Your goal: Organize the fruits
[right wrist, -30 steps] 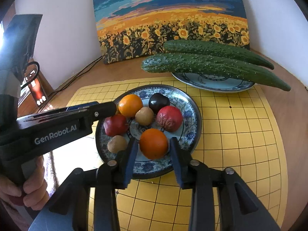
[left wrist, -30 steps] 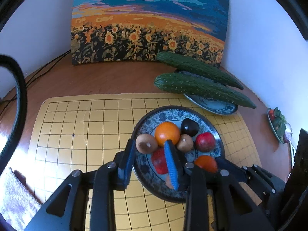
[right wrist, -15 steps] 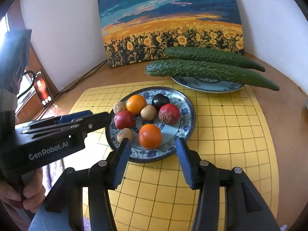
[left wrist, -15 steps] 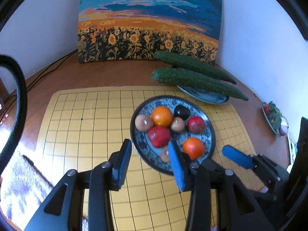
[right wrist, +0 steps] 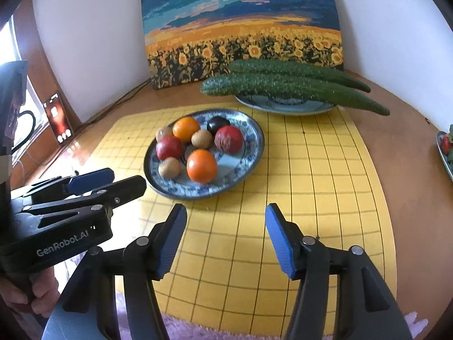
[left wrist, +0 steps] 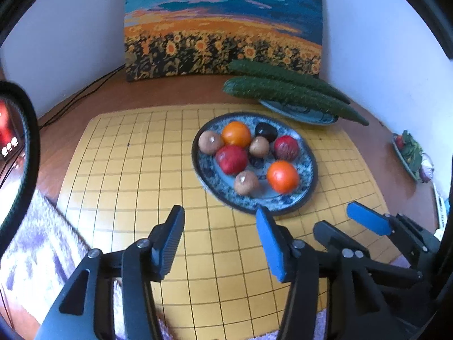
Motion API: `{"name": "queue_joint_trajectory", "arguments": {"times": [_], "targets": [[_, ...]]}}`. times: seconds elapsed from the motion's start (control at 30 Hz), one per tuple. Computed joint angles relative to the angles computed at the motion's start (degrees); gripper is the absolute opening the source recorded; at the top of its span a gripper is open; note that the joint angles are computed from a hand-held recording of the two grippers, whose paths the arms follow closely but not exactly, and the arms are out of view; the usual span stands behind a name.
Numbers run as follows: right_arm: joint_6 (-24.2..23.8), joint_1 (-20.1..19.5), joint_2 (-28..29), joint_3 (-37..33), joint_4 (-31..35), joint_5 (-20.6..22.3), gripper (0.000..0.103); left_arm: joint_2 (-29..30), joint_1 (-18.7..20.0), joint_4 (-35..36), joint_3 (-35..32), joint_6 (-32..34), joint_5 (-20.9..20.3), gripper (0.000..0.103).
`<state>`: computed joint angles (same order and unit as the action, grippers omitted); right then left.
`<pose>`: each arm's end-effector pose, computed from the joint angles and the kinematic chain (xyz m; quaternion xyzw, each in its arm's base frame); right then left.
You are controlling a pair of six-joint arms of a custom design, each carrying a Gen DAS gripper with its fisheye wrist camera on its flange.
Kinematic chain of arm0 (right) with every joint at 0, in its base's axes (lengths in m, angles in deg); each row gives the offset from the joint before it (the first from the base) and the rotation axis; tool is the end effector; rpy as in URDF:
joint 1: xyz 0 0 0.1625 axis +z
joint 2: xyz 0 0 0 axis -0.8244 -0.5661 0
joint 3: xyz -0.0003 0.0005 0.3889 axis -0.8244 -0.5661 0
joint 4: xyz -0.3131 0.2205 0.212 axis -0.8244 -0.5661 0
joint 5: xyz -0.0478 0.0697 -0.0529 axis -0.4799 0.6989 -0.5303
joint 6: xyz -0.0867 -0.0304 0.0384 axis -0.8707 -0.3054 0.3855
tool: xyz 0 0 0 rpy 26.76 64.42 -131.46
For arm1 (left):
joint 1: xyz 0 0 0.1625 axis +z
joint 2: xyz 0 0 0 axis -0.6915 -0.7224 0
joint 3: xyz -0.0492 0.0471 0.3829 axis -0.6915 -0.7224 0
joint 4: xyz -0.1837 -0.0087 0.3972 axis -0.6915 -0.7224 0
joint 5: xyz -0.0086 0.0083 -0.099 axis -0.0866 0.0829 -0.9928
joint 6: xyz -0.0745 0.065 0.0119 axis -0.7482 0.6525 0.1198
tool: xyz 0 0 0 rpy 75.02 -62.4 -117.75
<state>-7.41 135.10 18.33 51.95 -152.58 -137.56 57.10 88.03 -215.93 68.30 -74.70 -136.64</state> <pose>-0.0081 -0.5873 0.2821 0.0794 -0.8905 0.3357 0.2966 -0.3753 -0.6429 -0.0820 0.2563 0.9000 -0.2187 0.2764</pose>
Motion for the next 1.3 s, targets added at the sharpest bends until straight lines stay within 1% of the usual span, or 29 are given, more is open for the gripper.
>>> {"name": "queue_joint_trajectory", "arguments": {"times": [0.17,0.3,0.4,0.53,0.67,0.8,1.3], "targets": [[0.3,-0.6,0.1,0.3,-0.4,-0.7,0.060,0.4,0.1,1.5,0.2,-1.4,0.9,0.056],[0.1,-1.0,0.5,0.0,-0.8,-1.3,0.060,1.0,0.3,1.8,0.0,-1.7,0.7,0.056],[0.4,-1.3,0.8,-0.2,-0.7,-1.7,0.060,1.6,0.5,3.6,-0.8,-2.3,0.6,0.056],[-0.8,-1.2,1.2,-0.1,-2.0,-2.2,0.062,1.9,0.2,2.8,-0.5,-1.7,1.1,0.061],[-2.2,-0.8,2.1,-0.1,-3.5,-3.4,0.064,2.2,0.0,2.4,-0.5,-1.4,2.1,0.061],[-1.8,-1.1,1.8,-0.1,-3.2,-2.6,0.064,2.1,0.0,2.3,-0.4,-1.5,2.0,0.062],[-1.8,-1.1,1.8,-0.1,-3.2,-2.4,0.066,2.3,-0.1,1.6,-0.4,-1.0,2.8,0.062]]}}
